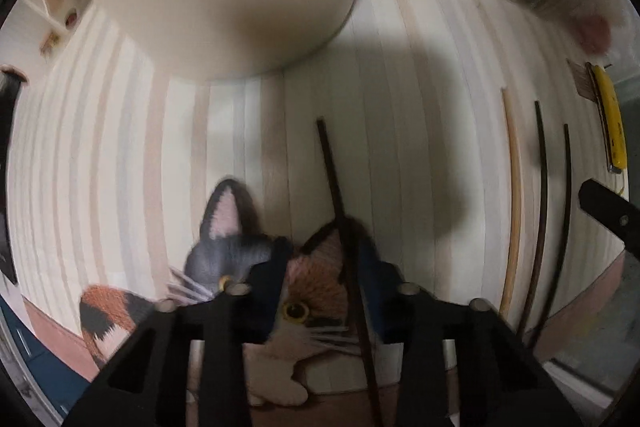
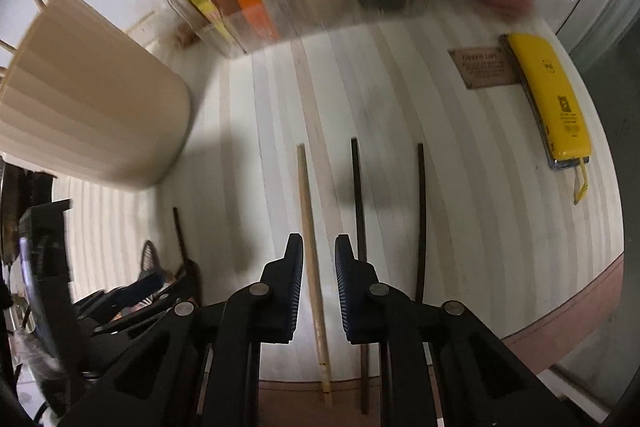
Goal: Organize utensils
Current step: 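Move both open grippers back down to the chopsticks on the cloth, then close the left gripper on a black chopstick while the right gripper grasps a wooden chopstick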
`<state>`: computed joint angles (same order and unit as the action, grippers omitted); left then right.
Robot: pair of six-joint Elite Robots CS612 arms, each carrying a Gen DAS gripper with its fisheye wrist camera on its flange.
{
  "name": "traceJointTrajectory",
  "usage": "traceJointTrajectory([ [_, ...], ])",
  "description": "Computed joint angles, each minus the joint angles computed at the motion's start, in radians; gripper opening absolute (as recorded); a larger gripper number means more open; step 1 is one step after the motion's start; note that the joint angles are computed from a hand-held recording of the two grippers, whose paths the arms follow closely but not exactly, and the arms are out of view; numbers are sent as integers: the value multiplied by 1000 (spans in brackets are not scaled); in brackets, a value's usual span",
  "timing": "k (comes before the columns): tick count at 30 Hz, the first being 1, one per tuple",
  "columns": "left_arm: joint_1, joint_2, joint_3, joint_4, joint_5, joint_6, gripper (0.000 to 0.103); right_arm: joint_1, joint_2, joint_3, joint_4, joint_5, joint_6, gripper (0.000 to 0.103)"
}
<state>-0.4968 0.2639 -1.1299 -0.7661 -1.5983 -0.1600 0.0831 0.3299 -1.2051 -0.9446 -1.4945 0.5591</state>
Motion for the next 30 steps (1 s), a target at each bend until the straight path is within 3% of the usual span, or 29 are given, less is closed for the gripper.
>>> traceJointTrajectory([
  [1,-1,-1,2,0,-1,14,4,-1,-2,6,1,2,-1,18],
  [8,8,12,-29,-4,126,74,3,6,-20,80,37,30,-65,19],
  [13,26,13,-34,6,121,41,3,22,-38,155,61,-5,-110,18],
  [14,27,14,-38,8,120,35,3,29,-39,157,50,-31,-120,16],
  [15,27,17,-43,10,119,27,3,35,-46,172,47,-34,-129,7],
  [22,40,21,-52,15,92,9,4,62,-55,184,81,14,-167,7],
  [30,51,22,-57,58,57,52,6,72,-90,257,95,3,-185,8],
])
